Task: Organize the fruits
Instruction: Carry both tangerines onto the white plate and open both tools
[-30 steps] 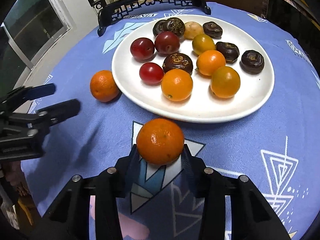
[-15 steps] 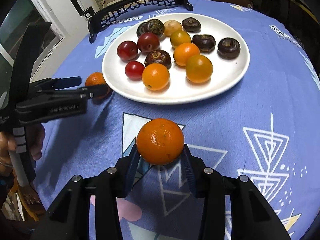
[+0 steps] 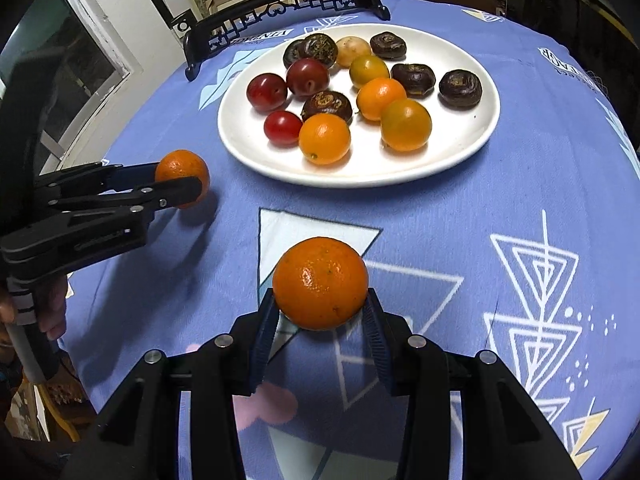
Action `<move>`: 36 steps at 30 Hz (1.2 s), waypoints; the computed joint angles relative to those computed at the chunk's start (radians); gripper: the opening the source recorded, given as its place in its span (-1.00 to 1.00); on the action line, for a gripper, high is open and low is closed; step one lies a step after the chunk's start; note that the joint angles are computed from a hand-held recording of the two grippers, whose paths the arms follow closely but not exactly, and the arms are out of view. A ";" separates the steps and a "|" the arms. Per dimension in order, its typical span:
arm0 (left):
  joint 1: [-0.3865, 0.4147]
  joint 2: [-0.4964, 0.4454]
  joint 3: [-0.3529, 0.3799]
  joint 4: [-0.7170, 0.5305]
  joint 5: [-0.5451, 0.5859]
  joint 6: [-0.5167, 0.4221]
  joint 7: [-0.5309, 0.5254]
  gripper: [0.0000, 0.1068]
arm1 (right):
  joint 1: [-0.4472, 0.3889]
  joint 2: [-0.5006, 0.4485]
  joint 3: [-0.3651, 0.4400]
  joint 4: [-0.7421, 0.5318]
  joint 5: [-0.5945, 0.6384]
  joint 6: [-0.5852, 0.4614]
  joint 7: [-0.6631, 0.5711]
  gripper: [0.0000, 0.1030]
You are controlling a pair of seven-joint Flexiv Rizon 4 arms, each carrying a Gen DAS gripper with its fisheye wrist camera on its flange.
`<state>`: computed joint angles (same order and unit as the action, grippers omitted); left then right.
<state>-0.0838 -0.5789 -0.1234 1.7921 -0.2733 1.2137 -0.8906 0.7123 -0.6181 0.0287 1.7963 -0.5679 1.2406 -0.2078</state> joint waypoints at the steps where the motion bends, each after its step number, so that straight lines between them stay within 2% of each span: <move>1: 0.004 0.007 -0.008 0.011 -0.004 0.006 0.006 -0.15 | 0.003 0.003 -0.002 0.004 -0.002 0.001 0.003 -0.16; 11: -0.013 0.056 -0.031 0.058 -0.019 0.038 0.036 -0.15 | 0.021 0.039 -0.023 0.057 -0.049 0.017 0.062 -0.16; 20: -0.036 0.060 -0.032 0.045 -0.018 0.019 0.024 -0.15 | 0.029 0.062 -0.055 0.095 -0.106 0.053 0.132 -0.16; 26: -0.046 0.060 -0.037 0.023 -0.022 0.009 0.025 -0.15 | 0.012 0.064 -0.048 0.095 -0.124 0.056 0.138 -0.16; 30: -0.063 0.046 -0.025 -0.018 -0.010 -0.002 0.011 -0.15 | -0.002 0.067 -0.047 0.083 -0.126 0.060 0.122 -0.16; 36: -0.083 0.006 -0.012 -0.131 0.010 -0.006 -0.018 -0.15 | -0.012 0.092 -0.104 0.037 -0.209 0.040 0.125 -0.16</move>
<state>-0.1667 -0.5728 -0.1357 1.6610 -0.2629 1.2078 -0.9087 0.7000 -0.5258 -0.0753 1.8329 -0.7772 1.2806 -0.0824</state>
